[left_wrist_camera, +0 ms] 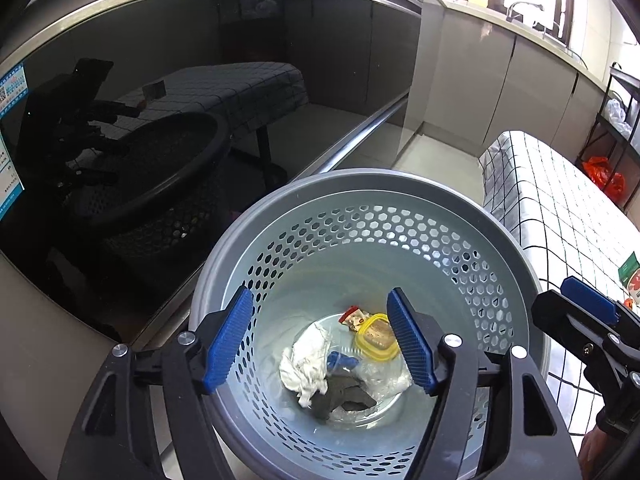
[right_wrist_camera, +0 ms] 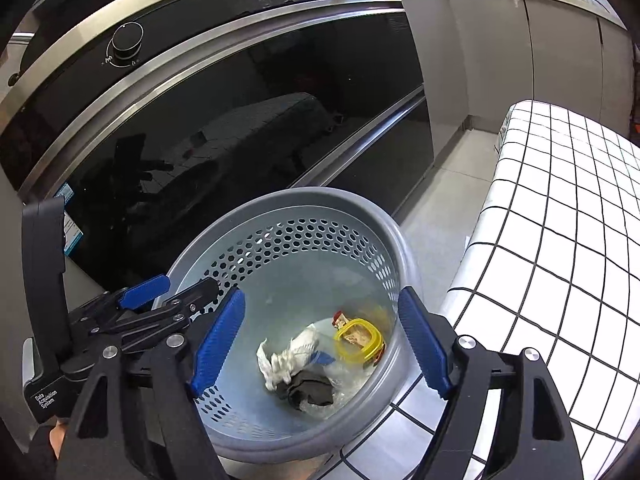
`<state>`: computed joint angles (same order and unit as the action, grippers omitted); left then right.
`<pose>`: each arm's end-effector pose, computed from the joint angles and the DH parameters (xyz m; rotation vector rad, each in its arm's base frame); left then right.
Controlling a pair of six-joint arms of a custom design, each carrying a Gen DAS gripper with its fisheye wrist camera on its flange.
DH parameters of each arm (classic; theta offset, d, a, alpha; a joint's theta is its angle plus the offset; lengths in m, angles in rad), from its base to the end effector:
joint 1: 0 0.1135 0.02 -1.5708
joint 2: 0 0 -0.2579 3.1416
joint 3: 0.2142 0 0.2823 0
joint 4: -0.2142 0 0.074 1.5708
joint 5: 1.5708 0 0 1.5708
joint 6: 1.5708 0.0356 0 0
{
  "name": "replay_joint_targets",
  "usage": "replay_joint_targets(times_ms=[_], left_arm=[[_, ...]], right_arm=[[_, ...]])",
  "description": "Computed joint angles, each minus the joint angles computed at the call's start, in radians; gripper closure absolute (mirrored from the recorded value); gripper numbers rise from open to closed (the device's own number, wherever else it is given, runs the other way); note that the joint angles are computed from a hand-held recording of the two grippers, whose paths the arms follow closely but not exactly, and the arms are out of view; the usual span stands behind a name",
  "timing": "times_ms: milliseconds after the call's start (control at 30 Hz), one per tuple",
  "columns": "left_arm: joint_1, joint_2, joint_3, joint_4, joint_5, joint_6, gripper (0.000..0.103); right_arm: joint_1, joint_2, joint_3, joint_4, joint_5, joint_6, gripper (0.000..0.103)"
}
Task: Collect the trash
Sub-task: 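Open both tools to drop the paper and cup into the wastebasket, then move both tools back over the table toward the carton and orange peel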
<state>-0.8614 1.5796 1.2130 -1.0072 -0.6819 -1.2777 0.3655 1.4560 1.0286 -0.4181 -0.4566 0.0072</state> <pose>0.2262 -0.2291 0.2289 -0.5892 2.3749 0.2050 0.3088 0.1350 0.2307 -0.6403 2.3403 0.7218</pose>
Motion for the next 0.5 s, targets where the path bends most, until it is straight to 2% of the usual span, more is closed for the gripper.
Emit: replay_joint_targets(times_ms=[200, 500], left_arm=[[-0.002, -0.002, -0.003, 0.006, 0.002, 0.000, 0.027], [-0.040, 0.035, 0.037, 0.026, -0.023, 0.017, 0.024]], right_arm=[[-0.005, -0.022, -0.020, -0.002, 0.013, -0.002, 0.028], [-0.073, -0.095, -0.066, -0.012, 0.019, -0.014, 0.028]])
